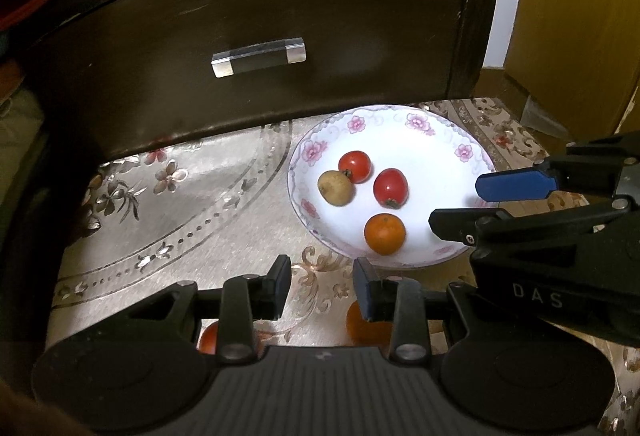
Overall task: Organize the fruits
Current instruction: 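Move both open tools back toward the remaining fruits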
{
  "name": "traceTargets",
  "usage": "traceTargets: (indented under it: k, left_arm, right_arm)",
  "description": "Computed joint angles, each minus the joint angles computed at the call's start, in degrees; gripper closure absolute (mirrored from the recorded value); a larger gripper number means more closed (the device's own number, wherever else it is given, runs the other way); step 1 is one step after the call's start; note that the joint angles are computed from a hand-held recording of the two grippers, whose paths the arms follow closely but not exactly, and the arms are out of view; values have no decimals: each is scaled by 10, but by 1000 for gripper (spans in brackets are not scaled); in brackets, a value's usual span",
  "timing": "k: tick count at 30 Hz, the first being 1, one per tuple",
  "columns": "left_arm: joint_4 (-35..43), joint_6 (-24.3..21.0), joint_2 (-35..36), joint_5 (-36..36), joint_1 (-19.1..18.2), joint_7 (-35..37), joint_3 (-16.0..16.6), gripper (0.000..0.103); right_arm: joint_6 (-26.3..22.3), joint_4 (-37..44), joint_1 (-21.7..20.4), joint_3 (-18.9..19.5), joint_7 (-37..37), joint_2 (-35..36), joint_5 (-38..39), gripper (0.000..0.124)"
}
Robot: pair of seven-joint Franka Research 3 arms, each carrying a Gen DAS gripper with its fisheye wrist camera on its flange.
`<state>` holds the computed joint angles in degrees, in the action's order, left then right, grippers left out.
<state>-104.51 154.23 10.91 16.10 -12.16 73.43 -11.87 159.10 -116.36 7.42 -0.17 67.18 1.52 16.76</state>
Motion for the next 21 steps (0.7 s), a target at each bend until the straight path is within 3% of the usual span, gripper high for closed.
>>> traceTargets:
  k: [21]
  left_arm:
    - [-76, -2, -61, -6, 11, -2, 3, 64]
  right_arm:
    - [-15, -24, 15, 8, -35, -22, 20, 87]
